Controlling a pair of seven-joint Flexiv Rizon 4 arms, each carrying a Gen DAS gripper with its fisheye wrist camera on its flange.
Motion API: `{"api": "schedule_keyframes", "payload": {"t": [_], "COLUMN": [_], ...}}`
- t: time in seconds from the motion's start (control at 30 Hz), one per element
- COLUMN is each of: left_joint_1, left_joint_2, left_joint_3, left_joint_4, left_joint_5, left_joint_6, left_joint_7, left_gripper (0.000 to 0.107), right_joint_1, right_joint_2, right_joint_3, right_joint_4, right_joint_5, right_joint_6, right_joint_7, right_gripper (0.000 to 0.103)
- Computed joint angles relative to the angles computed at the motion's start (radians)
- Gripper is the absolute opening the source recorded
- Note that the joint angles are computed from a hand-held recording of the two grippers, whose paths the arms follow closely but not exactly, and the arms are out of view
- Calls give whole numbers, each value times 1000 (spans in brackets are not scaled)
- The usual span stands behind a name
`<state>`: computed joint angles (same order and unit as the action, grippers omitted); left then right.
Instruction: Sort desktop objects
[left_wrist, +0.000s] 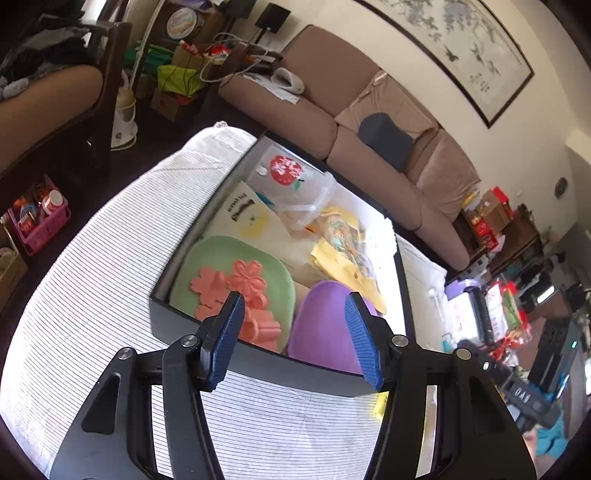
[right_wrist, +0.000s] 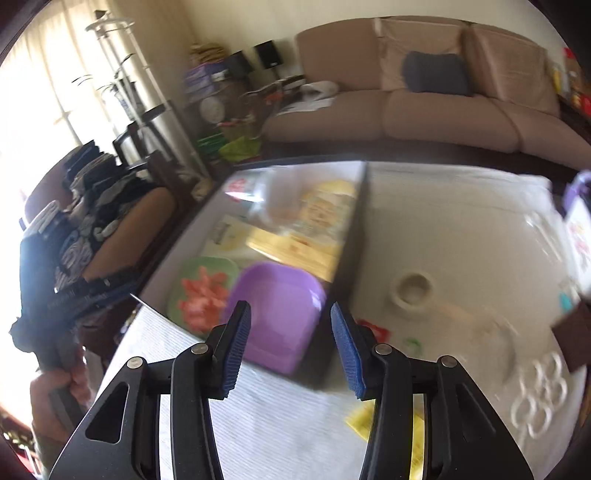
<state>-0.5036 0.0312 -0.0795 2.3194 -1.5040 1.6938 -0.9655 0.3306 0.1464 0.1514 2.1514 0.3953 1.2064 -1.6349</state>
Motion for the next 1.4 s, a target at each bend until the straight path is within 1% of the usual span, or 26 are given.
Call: {"api": "schedule_keyframes", "payload": {"t": [0.03,0.07,0.13,0.17,0.2,0.27,0.3,0.37,0.4,0.43,0.47,0.5,0.53,0.57,0.6,0.67,0.7,0.77,0.87,0.97,1.07,1.17,1.27,1.33,1.4], "left_joint_1": [-3,13,83,101,97,64,37,-24,-60,-86,-96,-103,-107,-104,-95,-90,-96,-127,-171,-191,-231,-230,-175,-137,-112], "left_joint_2": [-1,1,8,9,5,-8,-17,-38,-51,-64,-74,-85,-98,-111,-124,-157,-175,-213,-260,-294,-327,-344,-336,-327,-316], "left_joint_3": [-4,-11,-17,-16,-13,-16,-24,-54,-74,-89,-97,-105,-117,-124,-116,-89,-72,-13,59,92,152,157,109,80,67], "left_joint_4": [-2,9,40,41,35,15,3,-30,-55,-77,-89,-100,-115,-122,-122,-141,-156,-197,-257,-293,-346,-364,-335,-323,-318], "left_joint_5": [15,94,393,498,538,525,475,309,192,129,131,140,152,201,316,531,617,799,1003,1136,1300,1379,1360,1357,1382], "left_joint_6": [1,-3,-36,-51,-59,-65,-59,-29,-3,13,12,6,-3,-15,-37,-80,-100,-150,-227,-284,-352,-378,-358,-359,-369], "left_joint_7": [-11,-72,-294,-367,-394,-378,-334,-192,-88,-21,-9,0,10,-13,-90,-238,-298,-437,-588,-681,-801,-882,-925,-939,-956], "left_gripper": [53,53,53,53,53,54,53,55,63,68,76,83,85,91,96,101,101,101,101,101,101,101,101,101,101], "right_joint_1": [-18,-33,-62,-75,-82,-65,-44,-19,-11,-4,0,-3,-14,-29,-43,-70,-83,-99,-118,-132,-141,-138,-117,-110,-106], "right_joint_2": [21,37,59,69,77,98,111,128,135,141,147,150,150,153,157,163,165,171,180,189,199,218,237,233,215], "right_joint_3": [2,1,2,0,-4,-36,-65,-117,-143,-171,-197,-215,-224,-228,-231,-232,-231,-236,-260,-284,-297,-295,-275,-240,-184], "right_joint_4": [33,64,121,150,174,210,218,231,235,235,232,229,226,225,225,225,226,230,229,225,221,219,222,229,253], "right_joint_5": [-14,-28,-64,-79,-87,-40,4,79,114,147,178,200,210,210,210,196,187,177,180,217,254,275,278,251,204], "right_joint_6": [14,30,72,91,108,134,132,133,133,129,123,118,116,112,107,92,88,77,32,1,-38,-97,-164,-194,-172], "right_joint_7": [15,30,74,98,119,123,102,65,40,10,-21,-45,-58,-68,-79,-94,-102,-127,-166,-206,-246,-302,-379,-413,-436], "right_gripper": [49,49,52,52,52,53,54,54,58,67,73,86,96,100,103,103,103,103,103,103,103,103,103,103,103]}}
